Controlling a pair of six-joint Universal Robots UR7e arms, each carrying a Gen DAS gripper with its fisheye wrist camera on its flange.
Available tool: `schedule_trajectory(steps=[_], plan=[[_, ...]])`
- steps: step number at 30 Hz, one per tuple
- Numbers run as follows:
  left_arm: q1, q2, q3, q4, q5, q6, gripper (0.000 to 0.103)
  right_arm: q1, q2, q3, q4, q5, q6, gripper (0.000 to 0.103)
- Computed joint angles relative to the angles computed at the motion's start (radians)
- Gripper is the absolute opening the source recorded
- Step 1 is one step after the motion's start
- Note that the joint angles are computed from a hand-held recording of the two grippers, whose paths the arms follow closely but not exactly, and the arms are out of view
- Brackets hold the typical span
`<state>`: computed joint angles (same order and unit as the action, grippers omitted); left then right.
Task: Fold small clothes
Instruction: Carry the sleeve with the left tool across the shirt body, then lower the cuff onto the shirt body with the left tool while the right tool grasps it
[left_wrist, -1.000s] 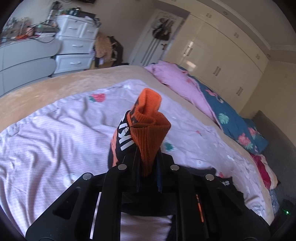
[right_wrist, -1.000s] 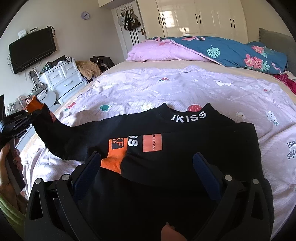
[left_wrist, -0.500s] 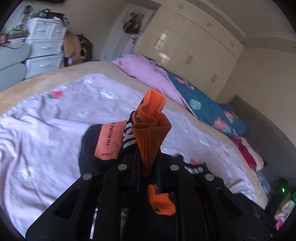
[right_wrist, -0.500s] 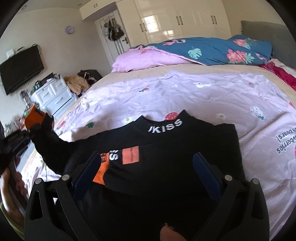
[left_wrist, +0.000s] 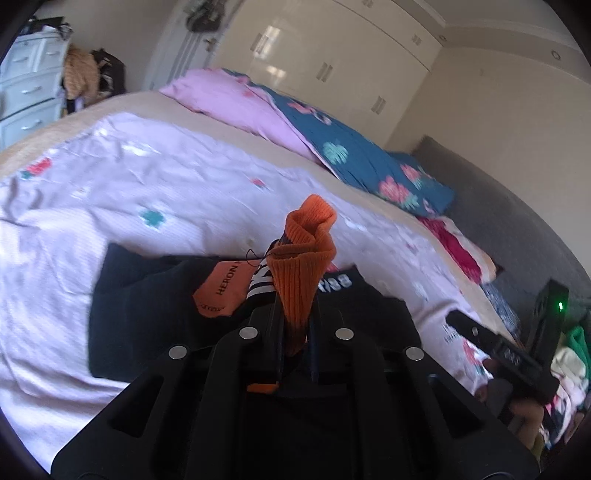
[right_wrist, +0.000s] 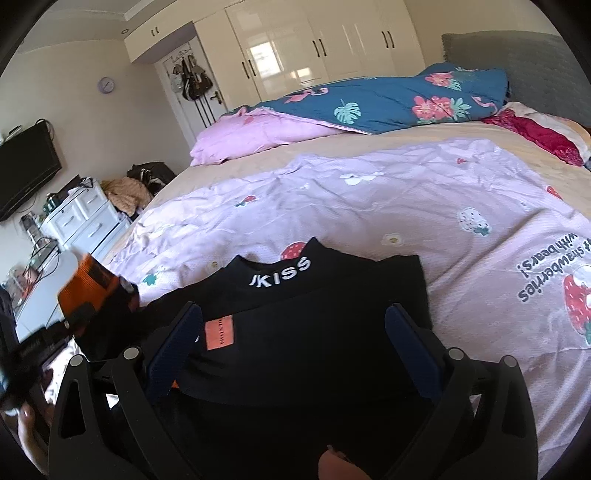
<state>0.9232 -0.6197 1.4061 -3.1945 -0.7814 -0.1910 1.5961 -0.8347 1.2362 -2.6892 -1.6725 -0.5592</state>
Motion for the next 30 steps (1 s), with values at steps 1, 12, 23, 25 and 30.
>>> schedule_trajectory(steps=[1,12,23,25,30], plan=[[0.004,0.006,-0.007,0.021,-0.020,-0.010,0.003,-0.002,0.001,-0.003,0.000,-0.001,0.005,0.099],[0.024,0.070,-0.080,0.212,-0.126,-0.055,0.003,-0.020,0.004,-0.042,0.018,-0.007,0.060,0.099],[0.037,0.100,-0.129,0.374,-0.169,-0.087,0.010,-0.028,0.010,-0.066,0.048,-0.028,0.094,0.099],[0.038,0.101,-0.132,0.387,-0.179,-0.088,0.013,-0.027,0.013,-0.068,0.057,-0.034,0.091,0.099],[0.030,0.100,-0.140,0.413,-0.191,-0.076,0.038,-0.024,0.027,-0.085,0.097,-0.062,0.079,0.099]])
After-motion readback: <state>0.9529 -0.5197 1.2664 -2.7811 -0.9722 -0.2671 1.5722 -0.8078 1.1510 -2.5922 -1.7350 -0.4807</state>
